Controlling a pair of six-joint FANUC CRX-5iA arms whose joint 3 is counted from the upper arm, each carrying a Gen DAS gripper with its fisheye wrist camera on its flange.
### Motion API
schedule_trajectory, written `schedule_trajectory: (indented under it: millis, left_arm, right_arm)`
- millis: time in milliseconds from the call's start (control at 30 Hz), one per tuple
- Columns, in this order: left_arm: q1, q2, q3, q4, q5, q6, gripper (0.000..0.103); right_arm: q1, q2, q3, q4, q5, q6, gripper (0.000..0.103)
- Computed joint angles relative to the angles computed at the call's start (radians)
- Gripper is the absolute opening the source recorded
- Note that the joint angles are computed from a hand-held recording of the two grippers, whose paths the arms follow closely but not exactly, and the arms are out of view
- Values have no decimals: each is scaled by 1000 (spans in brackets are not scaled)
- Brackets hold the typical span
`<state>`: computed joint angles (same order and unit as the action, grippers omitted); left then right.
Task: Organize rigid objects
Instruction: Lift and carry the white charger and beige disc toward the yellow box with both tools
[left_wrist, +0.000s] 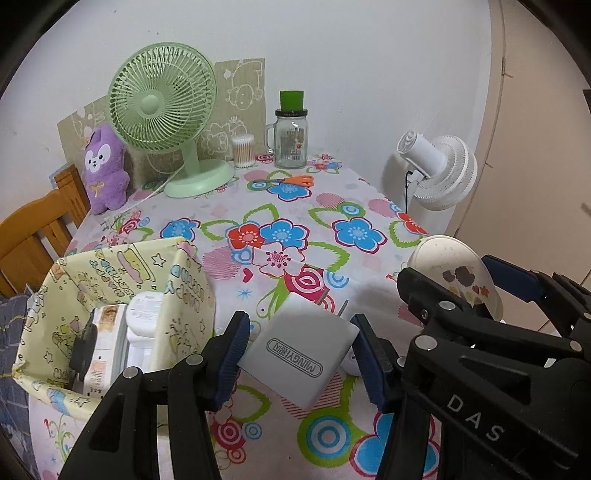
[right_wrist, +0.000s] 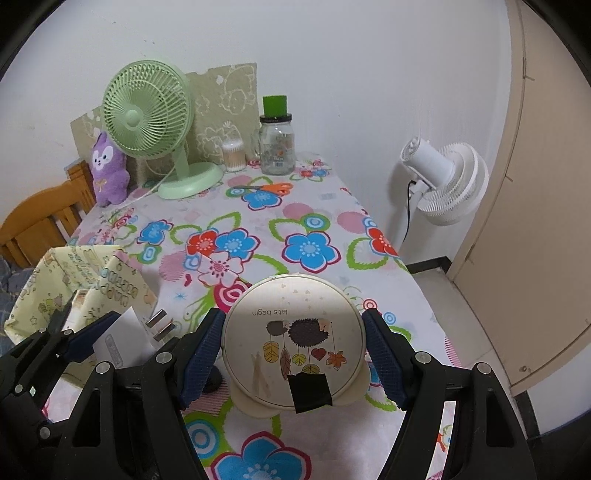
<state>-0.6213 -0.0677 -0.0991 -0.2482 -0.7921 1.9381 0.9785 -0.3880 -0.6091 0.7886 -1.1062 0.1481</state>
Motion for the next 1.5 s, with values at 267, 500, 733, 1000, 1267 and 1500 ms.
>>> schedule_trajectory:
  millis: [267, 500, 733, 1000, 1267, 1500]
  left_arm:
    - [7, -42, -7, 17, -9, -52, 58]
    - [6, -71, -8, 9, -15, -62, 58]
    - [4, -100, -9, -8, -23, -64, 58]
    - [16, -130, -16, -11, -30, -75, 58]
    - [46, -156, -32, 4, -37, -97, 58]
    - [84, -177, -53, 24, -33, -124, 58]
  right_arm:
    - [44, -15, 15, 24, -37, -30, 77]
    - [78, -20, 30, 46, -70, -43, 77]
    - [110, -26, 44, 62, -92, -59, 77]
    - [140, -23, 59, 84, -105, -69, 77]
    - [145, 5, 84, 85, -85, -62, 77]
    - [144, 40, 107, 83, -53, -53, 77]
